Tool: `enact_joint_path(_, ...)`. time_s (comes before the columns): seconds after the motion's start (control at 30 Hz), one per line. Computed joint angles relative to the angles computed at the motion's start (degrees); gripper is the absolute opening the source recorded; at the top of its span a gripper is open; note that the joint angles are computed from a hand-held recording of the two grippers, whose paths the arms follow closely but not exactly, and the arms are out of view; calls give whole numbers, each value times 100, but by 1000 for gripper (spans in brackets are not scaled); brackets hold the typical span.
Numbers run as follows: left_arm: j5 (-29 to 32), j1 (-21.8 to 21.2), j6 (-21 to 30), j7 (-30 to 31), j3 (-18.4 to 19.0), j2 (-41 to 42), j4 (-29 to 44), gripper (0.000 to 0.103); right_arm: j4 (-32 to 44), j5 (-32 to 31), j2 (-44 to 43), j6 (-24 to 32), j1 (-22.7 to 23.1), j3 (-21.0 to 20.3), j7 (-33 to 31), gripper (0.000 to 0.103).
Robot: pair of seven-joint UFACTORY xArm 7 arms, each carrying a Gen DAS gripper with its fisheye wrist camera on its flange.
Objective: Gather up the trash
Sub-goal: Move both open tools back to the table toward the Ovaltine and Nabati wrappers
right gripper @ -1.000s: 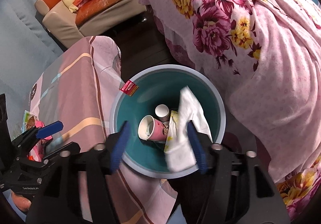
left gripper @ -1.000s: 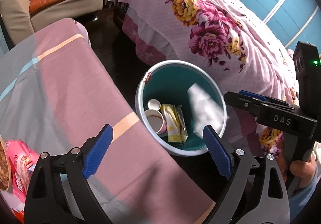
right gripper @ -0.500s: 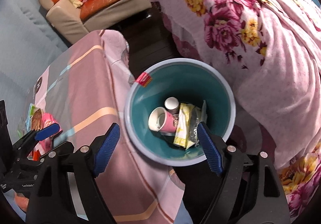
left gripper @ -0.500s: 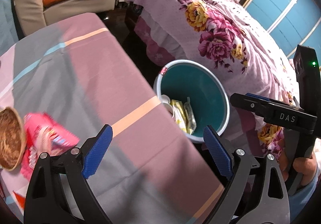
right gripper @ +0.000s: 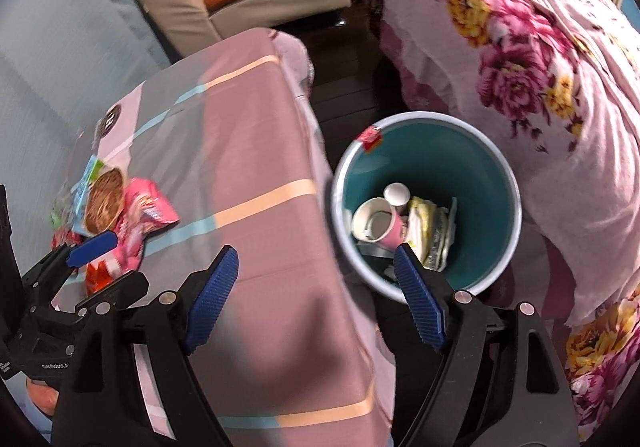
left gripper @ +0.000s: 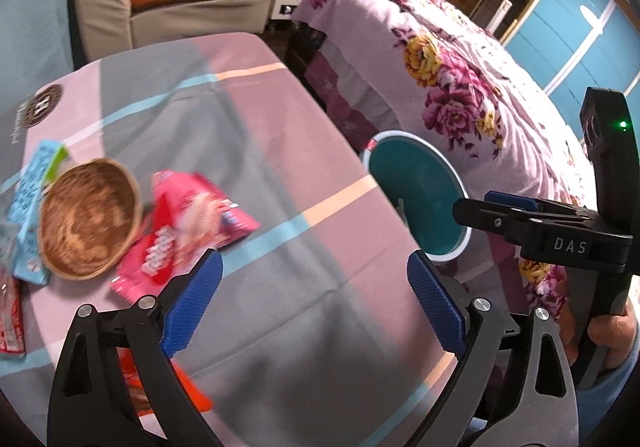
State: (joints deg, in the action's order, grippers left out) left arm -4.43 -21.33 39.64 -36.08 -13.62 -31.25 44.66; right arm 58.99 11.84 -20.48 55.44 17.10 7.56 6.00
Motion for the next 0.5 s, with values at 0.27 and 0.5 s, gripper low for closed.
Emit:
enact_joint_path(0.27,-176,61,173,-23,230,-1060,-741,96,315,-169,137,243,275,345,257,77)
enact_joint_path(0.5,-300,236,562,-36,428,-2086,-1411,97,519,-274,337,337,548,546,479,77)
